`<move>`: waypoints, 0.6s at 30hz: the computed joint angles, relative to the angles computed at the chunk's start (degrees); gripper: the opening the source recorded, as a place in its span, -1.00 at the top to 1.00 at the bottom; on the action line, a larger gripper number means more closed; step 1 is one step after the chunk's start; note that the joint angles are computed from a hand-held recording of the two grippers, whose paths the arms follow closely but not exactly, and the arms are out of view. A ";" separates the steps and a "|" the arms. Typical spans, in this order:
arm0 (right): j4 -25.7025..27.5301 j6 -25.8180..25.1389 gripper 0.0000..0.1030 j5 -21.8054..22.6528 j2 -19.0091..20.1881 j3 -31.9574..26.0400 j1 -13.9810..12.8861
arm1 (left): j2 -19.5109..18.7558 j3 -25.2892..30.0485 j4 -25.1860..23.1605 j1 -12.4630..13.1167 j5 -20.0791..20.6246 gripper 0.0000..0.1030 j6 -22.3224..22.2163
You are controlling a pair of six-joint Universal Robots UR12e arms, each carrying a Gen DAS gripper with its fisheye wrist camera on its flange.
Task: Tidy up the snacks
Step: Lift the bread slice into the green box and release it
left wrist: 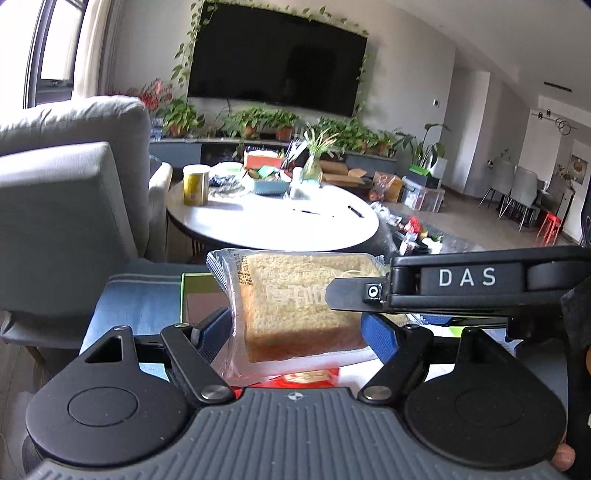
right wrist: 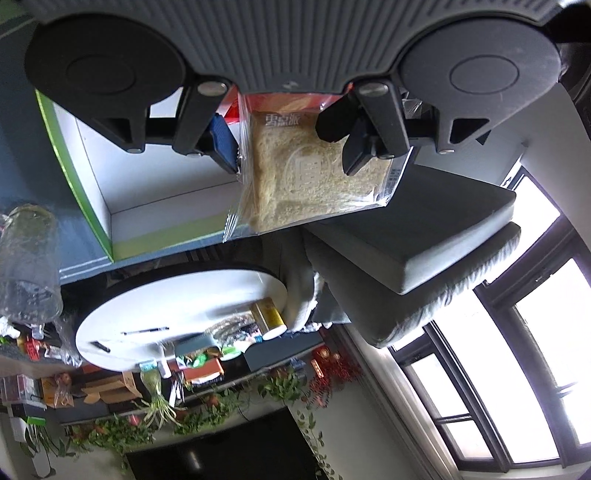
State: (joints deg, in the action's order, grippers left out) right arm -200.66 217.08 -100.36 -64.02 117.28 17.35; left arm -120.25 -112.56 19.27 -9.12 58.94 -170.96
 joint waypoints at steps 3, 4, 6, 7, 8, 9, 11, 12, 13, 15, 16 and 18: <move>1.76 0.45 -0.47 0.87 0.74 -0.91 -0.50 | -1.02 1.19 -1.23 -0.21 0.69 -0.44 0.13; 2.21 0.51 -0.47 1.05 0.92 -1.14 -0.63 | -1.24 1.45 -1.65 -0.21 0.93 -0.44 0.17; 3.01 0.57 -0.47 1.26 1.33 -1.61 -0.82 | -1.82 2.28 -2.60 -0.32 1.47 -0.44 0.29; 3.38 0.61 -0.47 1.30 1.52 -1.83 -0.89 | -1.98 2.52 -3.18 -0.40 2.01 -0.44 0.40; 3.90 0.54 -0.47 1.32 1.74 -2.13 -0.99 | -2.20 2.81 -3.61 -0.43 2.64 -0.44 0.41; 4.76 0.42 -0.48 1.55 1.85 -2.36 -1.09 | -2.30 2.86 -3.62 -0.46 3.53 -0.44 0.28; 5.97 1.07 -0.52 1.57 1.89 -2.48 -1.24 | -2.40 2.37 -1.93 -0.12 3.16 -0.44 -0.04; 5.40 1.43 -0.52 1.50 1.91 -2.24 -1.29 | -2.25 2.04 -1.31 0.02 2.94 -0.44 -0.08; 4.77 1.64 -0.52 1.65 1.77 -1.87 -1.31 | -2.01 1.76 -0.88 0.09 2.91 -0.44 -0.15; 3.87 2.02 -0.52 0.78 1.50 -1.51 -1.06 | -1.53 1.07 0.20 0.21 2.80 -0.44 -0.36; 3.44 1.99 -0.52 0.82 1.35 -1.43 -1.06 | -1.24 0.80 0.32 0.29 2.59 -0.44 -0.29; 2.61 1.95 -0.52 0.89 0.82 -0.99 -0.85 | -0.57 0.18 0.62 0.35 2.34 -0.44 -0.30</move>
